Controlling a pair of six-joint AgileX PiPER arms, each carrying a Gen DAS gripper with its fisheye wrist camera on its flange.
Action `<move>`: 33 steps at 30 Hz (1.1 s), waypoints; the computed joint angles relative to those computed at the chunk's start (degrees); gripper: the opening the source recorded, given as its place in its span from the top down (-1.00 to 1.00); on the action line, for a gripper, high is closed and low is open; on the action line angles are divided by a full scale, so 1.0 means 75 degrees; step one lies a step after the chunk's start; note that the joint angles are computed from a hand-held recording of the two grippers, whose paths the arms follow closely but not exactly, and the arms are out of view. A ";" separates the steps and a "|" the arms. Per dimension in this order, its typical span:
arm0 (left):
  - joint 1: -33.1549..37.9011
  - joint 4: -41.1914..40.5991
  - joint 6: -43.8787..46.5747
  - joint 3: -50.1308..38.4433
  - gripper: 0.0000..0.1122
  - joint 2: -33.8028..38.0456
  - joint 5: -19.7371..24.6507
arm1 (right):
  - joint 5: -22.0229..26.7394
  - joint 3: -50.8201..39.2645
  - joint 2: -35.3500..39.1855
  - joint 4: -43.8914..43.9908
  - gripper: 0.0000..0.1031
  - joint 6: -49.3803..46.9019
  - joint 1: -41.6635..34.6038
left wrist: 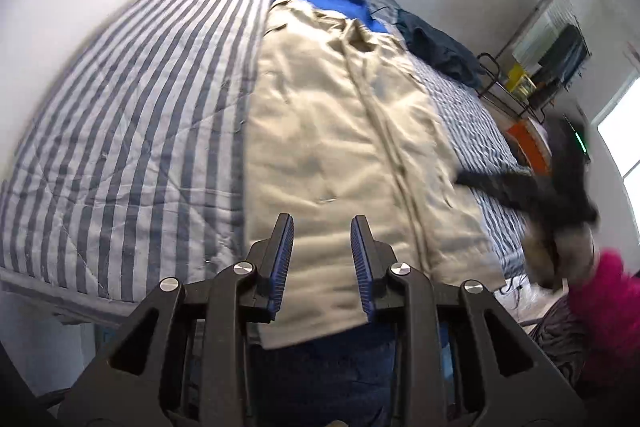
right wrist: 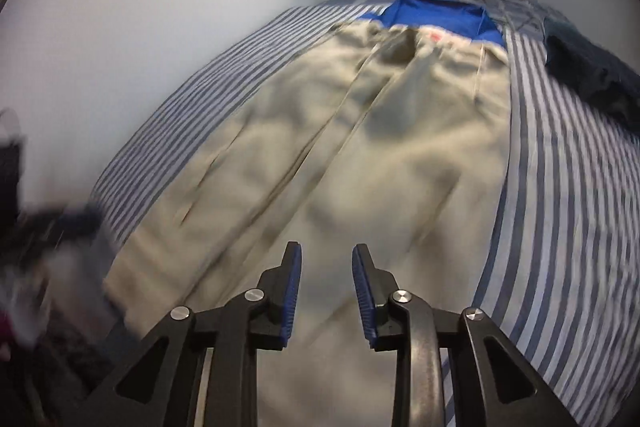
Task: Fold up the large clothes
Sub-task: 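Open both tools and release the folded side, then grasp the jacket hem with both tools and lift it toward the collar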
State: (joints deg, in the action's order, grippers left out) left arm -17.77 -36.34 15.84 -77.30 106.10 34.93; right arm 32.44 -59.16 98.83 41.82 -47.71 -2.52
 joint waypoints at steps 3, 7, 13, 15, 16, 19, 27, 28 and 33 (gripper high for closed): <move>0.0270 -0.0840 0.0538 -0.0184 0.50 0.0441 0.0393 | -0.0373 0.1318 -0.0750 0.0617 0.47 -0.0517 0.0176; -0.0084 -0.0096 0.0419 -0.0393 0.50 0.0839 0.0653 | -0.1232 0.2455 -0.1084 0.1249 0.43 -0.1036 0.0634; -0.0571 0.1198 -0.0118 -0.0430 0.37 0.0768 0.0550 | -0.1179 0.2539 -0.1431 0.0465 0.36 -0.0109 0.0722; -0.0125 0.0272 0.0090 -0.0606 0.16 0.0772 0.1083 | -0.1001 0.2670 -0.1850 0.0566 0.07 -0.0226 0.0321; 0.0073 0.0048 0.0050 -0.0645 0.01 0.0736 0.1212 | -0.1006 0.2748 -0.2018 0.0636 -0.02 -0.0277 0.0177; 0.0365 0.0077 -0.0239 -0.0830 -0.05 0.0788 0.1308 | -0.0451 0.2893 -0.2444 0.1438 -0.32 -0.1102 -0.0910; 0.1454 -0.1598 -0.0237 -0.1577 -0.05 0.2098 0.2916 | 0.1725 0.2485 -0.1148 0.1897 -0.33 -0.1753 -0.2958; 0.1531 -0.1762 -0.0135 -0.1478 -0.05 0.2094 0.2937 | 0.1860 0.2478 -0.0947 0.1992 -0.31 -0.1859 -0.3090; 0.1744 -0.2388 0.0403 -0.1186 -0.05 0.2122 0.3254 | 0.2680 0.2455 -0.0140 0.2382 -0.20 -0.2466 -0.3655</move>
